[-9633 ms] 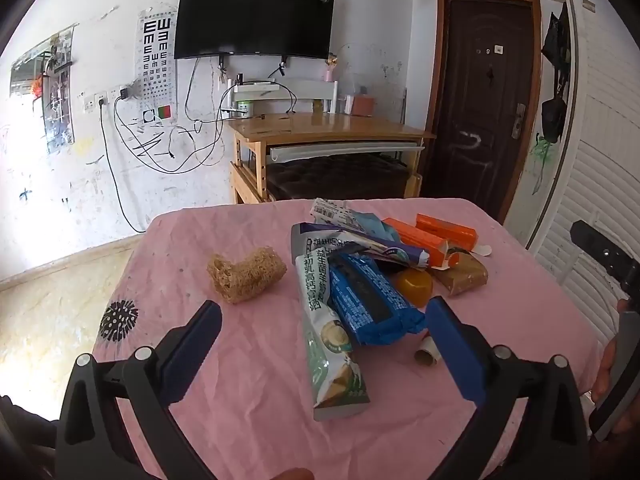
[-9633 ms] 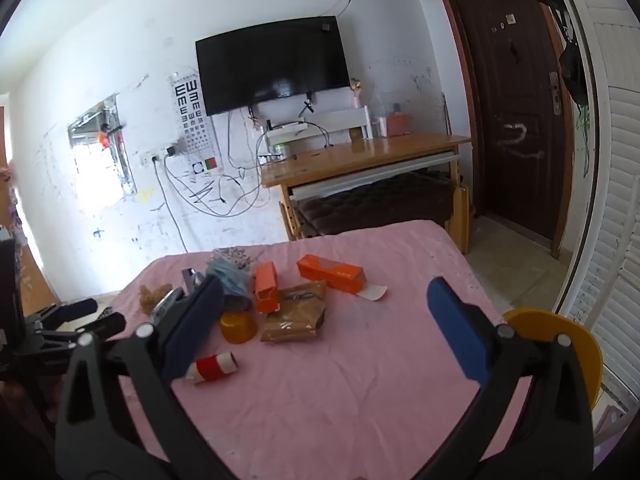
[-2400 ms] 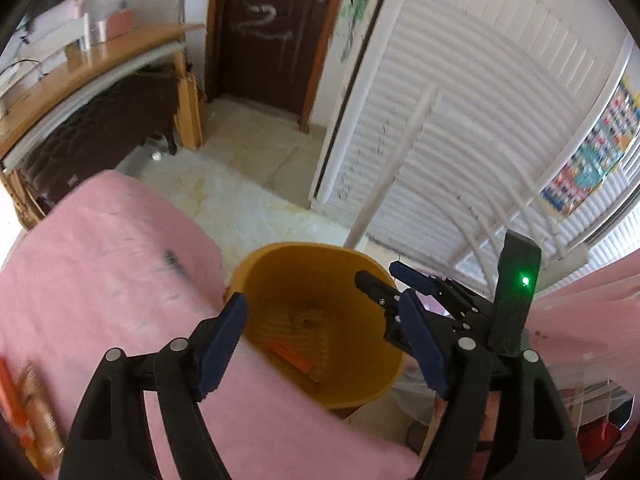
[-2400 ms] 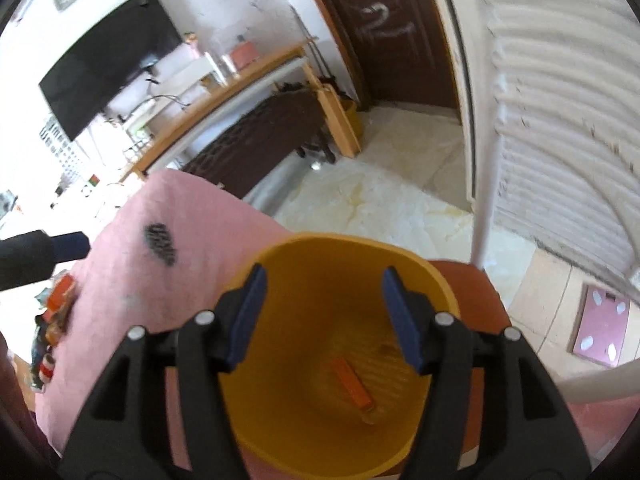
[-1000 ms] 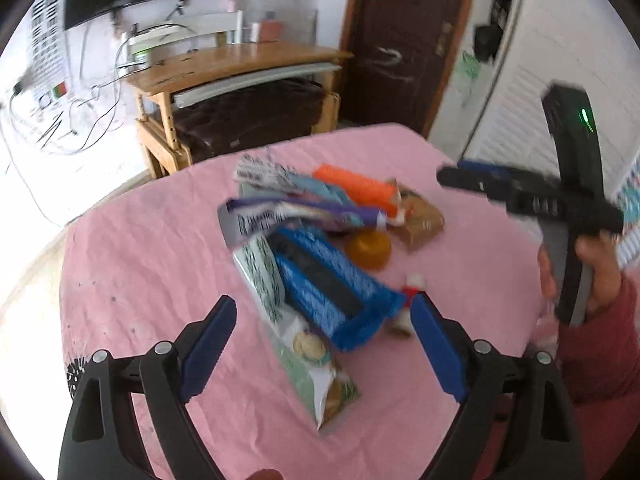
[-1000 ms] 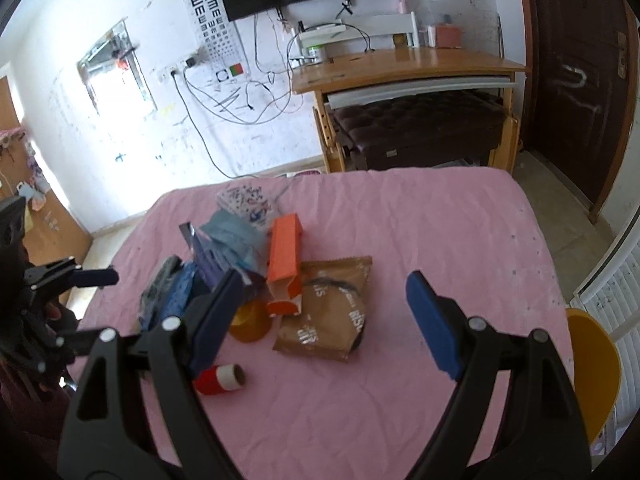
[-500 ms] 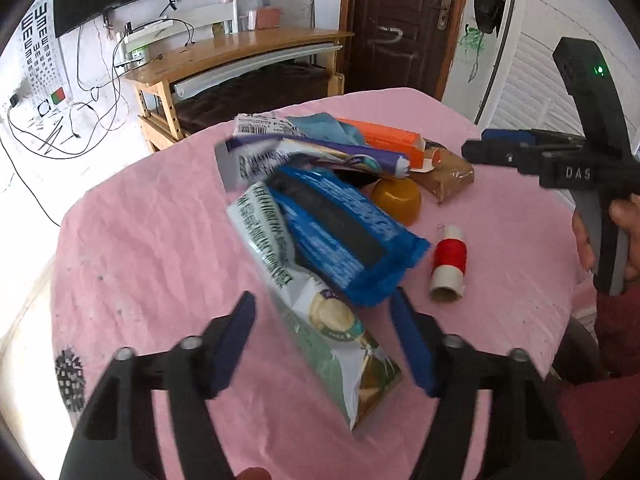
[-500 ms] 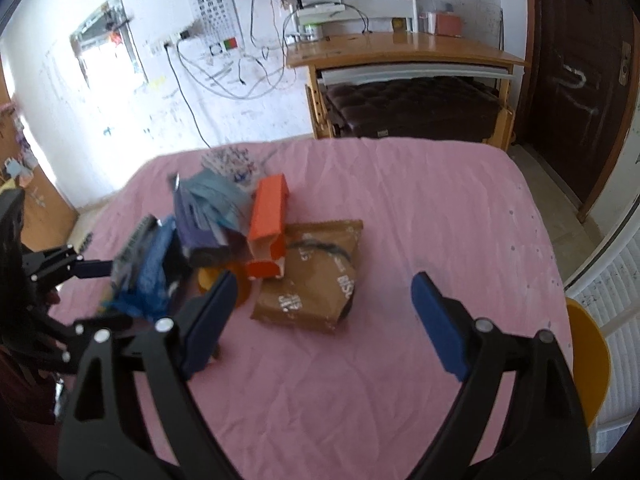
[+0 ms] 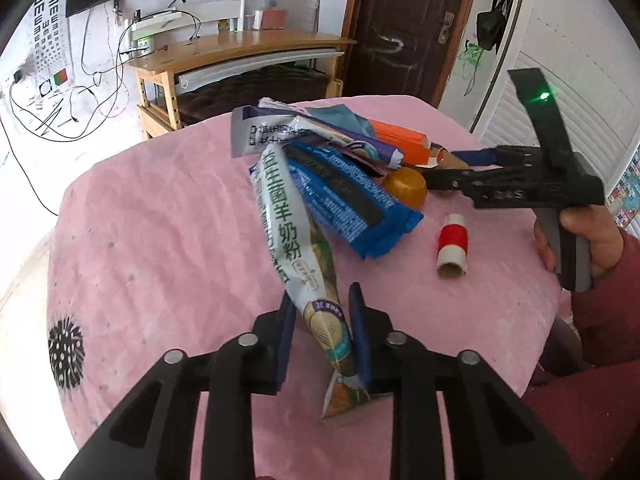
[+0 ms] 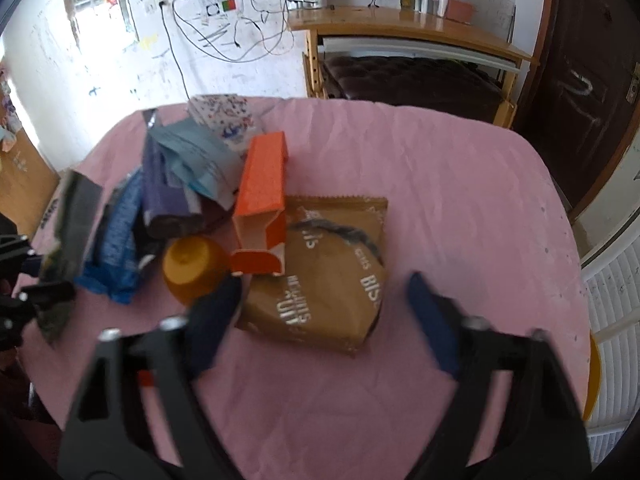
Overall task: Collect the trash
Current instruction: 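Grasp the green milk powder sachet with the left tool while the right tool grasps the brown biscuit wrapper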
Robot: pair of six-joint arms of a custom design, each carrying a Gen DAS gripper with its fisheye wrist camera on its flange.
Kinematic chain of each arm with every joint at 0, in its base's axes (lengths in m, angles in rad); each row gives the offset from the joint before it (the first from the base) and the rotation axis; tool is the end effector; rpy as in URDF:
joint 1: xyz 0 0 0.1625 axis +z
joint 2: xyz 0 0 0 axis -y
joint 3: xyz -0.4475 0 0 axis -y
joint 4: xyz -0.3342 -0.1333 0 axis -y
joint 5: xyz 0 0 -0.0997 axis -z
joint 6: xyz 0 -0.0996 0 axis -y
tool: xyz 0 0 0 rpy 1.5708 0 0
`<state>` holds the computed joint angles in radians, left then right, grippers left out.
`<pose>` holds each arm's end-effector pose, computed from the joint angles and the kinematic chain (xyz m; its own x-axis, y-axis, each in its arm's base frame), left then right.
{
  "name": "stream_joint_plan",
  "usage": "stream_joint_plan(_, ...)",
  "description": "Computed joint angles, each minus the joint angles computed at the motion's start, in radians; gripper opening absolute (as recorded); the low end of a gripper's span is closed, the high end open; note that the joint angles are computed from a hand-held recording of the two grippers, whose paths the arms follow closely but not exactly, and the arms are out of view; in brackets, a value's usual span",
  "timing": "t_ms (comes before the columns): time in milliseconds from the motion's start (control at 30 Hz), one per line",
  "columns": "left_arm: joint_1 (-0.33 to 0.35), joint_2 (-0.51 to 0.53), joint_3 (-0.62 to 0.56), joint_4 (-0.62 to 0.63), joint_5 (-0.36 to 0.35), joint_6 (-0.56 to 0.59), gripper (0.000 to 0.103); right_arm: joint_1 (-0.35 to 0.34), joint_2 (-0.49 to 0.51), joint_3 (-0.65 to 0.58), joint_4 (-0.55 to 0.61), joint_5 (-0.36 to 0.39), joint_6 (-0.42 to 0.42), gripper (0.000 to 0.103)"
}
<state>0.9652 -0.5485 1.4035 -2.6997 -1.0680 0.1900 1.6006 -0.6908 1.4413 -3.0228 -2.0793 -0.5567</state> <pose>-0.2612 -0.6958 0.0866 -0.6768 0.5341 -0.5067 0.6882 0.7033 -0.1780 0.1063 -0.7188 0.2176 -0.7372 -0.1589 0.6568 -0.4856 0.8004 -0.3514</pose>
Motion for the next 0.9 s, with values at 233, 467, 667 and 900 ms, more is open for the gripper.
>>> stream_joint_plan(233,-0.010,-0.003,0.027,-0.039,0.013,0.001,0.008,0.002,0.000,0.028,-0.079,-0.031,-0.039,0.050)
stream_joint_plan(467,-0.018,-0.030,0.064,-0.105,0.015,-0.014,0.007,-0.004,-0.053,0.099,-0.171,-0.002,-0.038,0.050)
stream_joint_plan(667,-0.046,-0.040,0.081,-0.134,0.030,-0.004,0.007,-0.014,-0.091,0.130,-0.208,0.028,-0.033,0.050)
stream_joint_plan(900,-0.079,0.004,-0.002,-0.096,0.019,0.023,0.007,-0.042,-0.138,0.173,-0.255,0.057,-0.017,0.050)
